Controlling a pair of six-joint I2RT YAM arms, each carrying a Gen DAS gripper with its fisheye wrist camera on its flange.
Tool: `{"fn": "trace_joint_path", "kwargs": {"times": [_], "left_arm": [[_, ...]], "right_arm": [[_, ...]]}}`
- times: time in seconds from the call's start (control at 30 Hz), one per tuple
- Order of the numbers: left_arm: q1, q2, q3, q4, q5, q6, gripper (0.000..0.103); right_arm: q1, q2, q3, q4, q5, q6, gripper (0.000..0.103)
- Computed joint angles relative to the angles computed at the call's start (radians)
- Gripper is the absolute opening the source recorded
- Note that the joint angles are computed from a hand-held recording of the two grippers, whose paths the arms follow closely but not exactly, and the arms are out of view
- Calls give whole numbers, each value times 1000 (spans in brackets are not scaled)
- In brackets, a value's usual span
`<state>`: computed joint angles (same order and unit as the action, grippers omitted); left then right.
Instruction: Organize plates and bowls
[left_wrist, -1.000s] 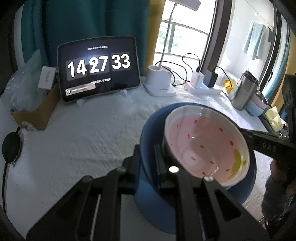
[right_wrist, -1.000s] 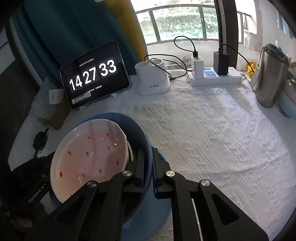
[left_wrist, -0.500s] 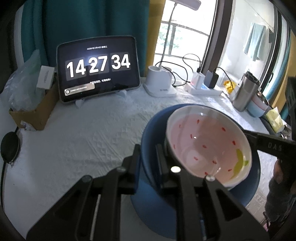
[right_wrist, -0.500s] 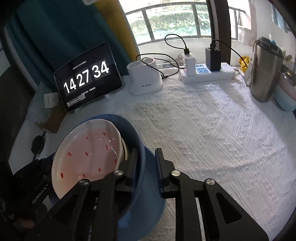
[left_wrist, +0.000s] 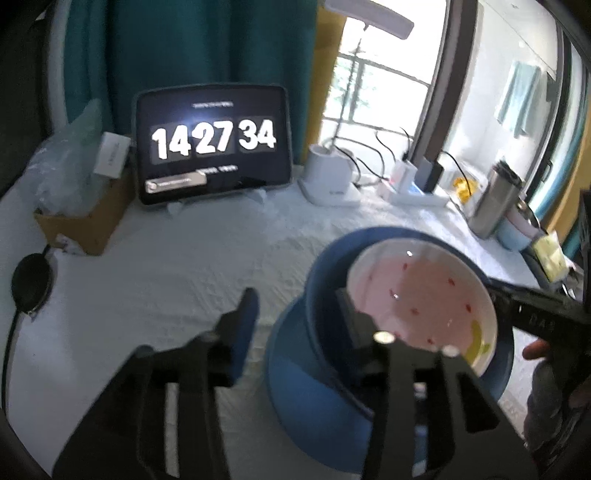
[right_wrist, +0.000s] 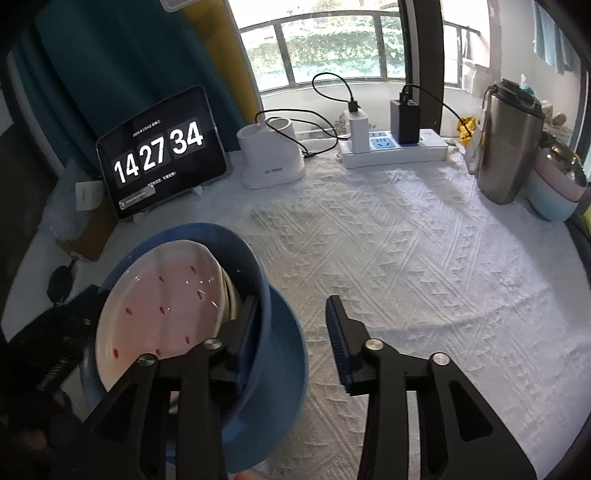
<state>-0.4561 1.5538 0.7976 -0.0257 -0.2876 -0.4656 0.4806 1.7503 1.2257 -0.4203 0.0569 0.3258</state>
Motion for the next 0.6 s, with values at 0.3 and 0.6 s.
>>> {"fn": "trace_joint_path", "kwargs": {"times": [0.3, 0.6], "left_arm": [[-45, -65, -15, -29, -35, 4, 47], [-108, -154, -43, -63, -91, -18, 48]], "right_arm": [[17, -99, -78, 53, 73, 3, 68], [43, -187, -104, 31, 96, -5, 69]]}}
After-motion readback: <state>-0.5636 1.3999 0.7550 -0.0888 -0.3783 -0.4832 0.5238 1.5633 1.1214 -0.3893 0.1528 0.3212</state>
